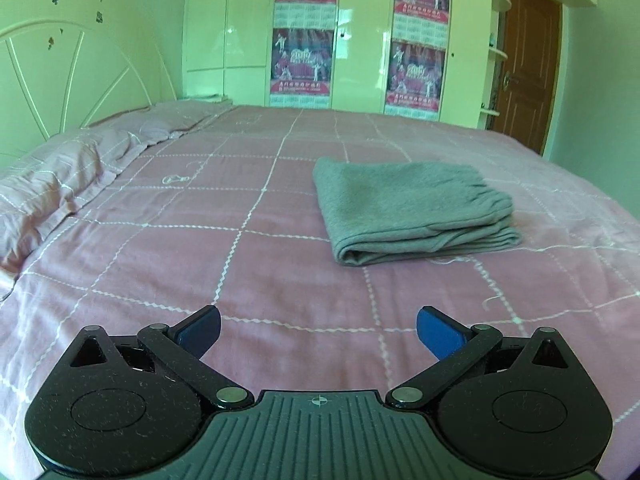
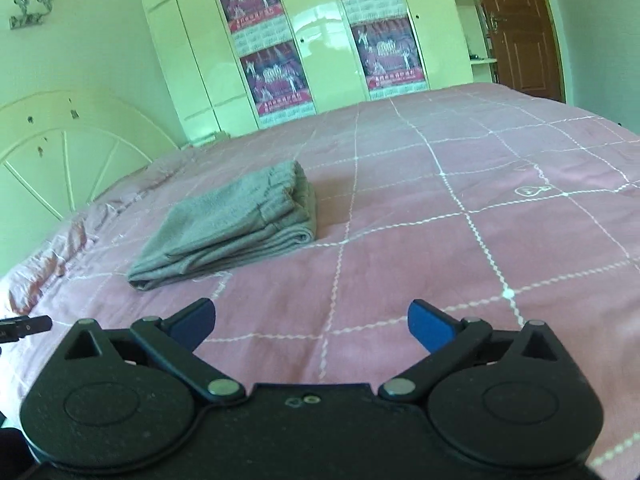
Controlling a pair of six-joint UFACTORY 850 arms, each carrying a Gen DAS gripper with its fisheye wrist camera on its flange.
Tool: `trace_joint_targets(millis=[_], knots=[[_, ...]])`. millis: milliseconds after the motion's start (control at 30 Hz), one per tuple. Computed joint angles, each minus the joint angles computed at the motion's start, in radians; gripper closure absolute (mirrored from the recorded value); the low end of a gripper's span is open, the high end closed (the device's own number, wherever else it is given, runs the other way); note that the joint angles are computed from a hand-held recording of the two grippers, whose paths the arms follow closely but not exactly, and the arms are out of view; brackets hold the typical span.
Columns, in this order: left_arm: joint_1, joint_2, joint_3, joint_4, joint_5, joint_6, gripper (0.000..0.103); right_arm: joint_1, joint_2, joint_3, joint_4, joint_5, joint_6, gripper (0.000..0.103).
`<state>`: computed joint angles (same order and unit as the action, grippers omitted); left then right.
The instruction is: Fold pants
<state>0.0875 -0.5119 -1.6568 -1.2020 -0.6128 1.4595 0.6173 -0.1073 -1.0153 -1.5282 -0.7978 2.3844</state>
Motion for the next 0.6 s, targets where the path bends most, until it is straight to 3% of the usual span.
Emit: trace_joint_targets(millis=[133, 300, 433, 600], knots=[[0.027, 0.099, 0.128, -0.110, -0.043, 0.061, 0.000, 0.082, 0.005, 0.001, -0.022, -0.093, 0.044, 0.006], [0.043, 0.228, 0.313, -0.313, -0.073, 0.304, 0.000, 0.174, -0.040, -0.043, -0.016, -0.214, 0.018, 0.006], [0.047, 0.303, 0.416, -0.401, -0.108, 0.391, 0.000, 0.221, -0.077, -0.079, -0.042, -0.311, 0.020, 0.006], [0.039, 0.351, 0.507, -0.524, -0.109, 0.555, 0.000, 0.218, -0.128, -0.136, -0.016, -0.278, -0.157, 0.006]])
